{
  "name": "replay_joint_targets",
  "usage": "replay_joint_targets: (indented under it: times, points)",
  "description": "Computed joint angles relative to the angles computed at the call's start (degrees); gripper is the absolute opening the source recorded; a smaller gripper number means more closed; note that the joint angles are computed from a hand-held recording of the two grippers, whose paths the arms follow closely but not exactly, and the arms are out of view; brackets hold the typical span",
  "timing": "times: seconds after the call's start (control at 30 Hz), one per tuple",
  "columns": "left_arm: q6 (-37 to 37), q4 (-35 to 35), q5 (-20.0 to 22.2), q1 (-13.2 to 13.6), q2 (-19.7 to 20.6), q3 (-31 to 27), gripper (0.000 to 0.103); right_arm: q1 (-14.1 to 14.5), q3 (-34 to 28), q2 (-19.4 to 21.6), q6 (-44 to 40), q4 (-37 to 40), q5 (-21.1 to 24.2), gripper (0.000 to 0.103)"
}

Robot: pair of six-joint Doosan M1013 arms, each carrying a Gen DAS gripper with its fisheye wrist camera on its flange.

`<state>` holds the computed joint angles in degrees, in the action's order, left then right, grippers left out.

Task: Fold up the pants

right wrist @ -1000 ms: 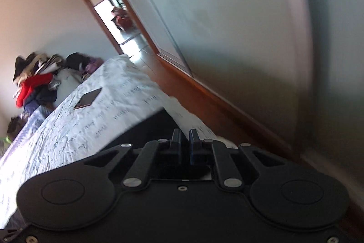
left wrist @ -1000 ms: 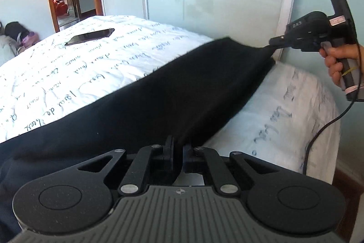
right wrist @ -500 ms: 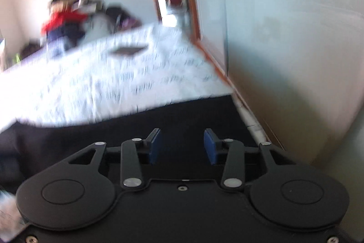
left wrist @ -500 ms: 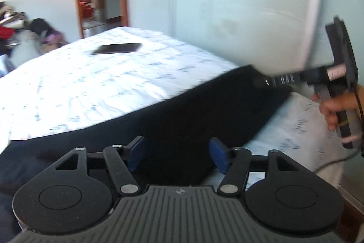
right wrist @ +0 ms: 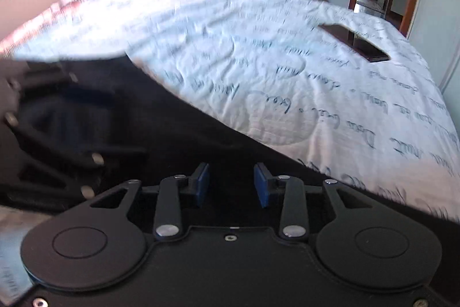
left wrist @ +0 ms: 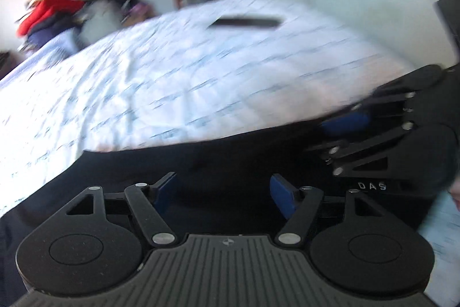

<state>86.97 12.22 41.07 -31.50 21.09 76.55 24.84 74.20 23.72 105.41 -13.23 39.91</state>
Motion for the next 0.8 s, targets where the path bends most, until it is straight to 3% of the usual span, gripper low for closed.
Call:
replay_joint_targets:
  times: [0.03,0.07,0.13,0.23,0.3,0.37,0.4,0.5,0.57,0.67,0.8]
  points:
    - [-1.5,2.1,1.7,0.0,1.4,-1.7,0.073,-0.4,-1.0,0.8,2.7,-1.8,-0.2,0.045]
    - [-3.7,4.5,2.8,0.0,2.4,-2.8,0.077,-0.8,-1.5,1.1,6.6,-2.6,-0.4,0.045]
    - [-6.0,4.2,3.2,0.6,2.6,-3.5,0.075,-1.2,-1.6,0.5,12.1,-5.3,0.2,0.033]
    - [-3.1,-2.4,-1.3,1.6,-0.6,0.0,0.075,-0.9,3.0,-3.2,7.5,-2.1,-3.3,0.033]
    - [0.1,-5.3,-4.6,1.5,-2.3,2.5,0.087,-0.5,4.2,-4.2,1.7,1.6,-2.4,0.033]
    - [-0.6,-2.0,-4.7,0.2,-1.7,2.6,0.092,0.1,4.3,-3.6,0.2,1.4,0.0,0.033]
    - [-1.4,0.7,-3.7,-0.6,-0.8,2.0,0.089,0.3,4.7,-3.3,1.7,-0.5,-0.8,0.034]
    - [-10.2,10.5,-2.1,-2.4,1.3,0.6,0.092,-0.3,4.5,-3.1,11.1,-2.9,-2.3,0.035]
    - [-10.5,10.6,-1.8,-2.7,0.9,0.4,0.090,0.6,5.2,-4.0,16.4,-9.6,-2.5,0.035]
    - [-11.4,12.3,-3.7,-3.2,-0.1,1.8,0.092,1.8,7.1,-5.8,15.1,-11.4,-2.4,0.035]
    - [-16.5,17.4,-1.4,-4.5,0.0,2.0,0.091,2.8,9.5,-7.3,12.6,-12.4,1.0,0.039]
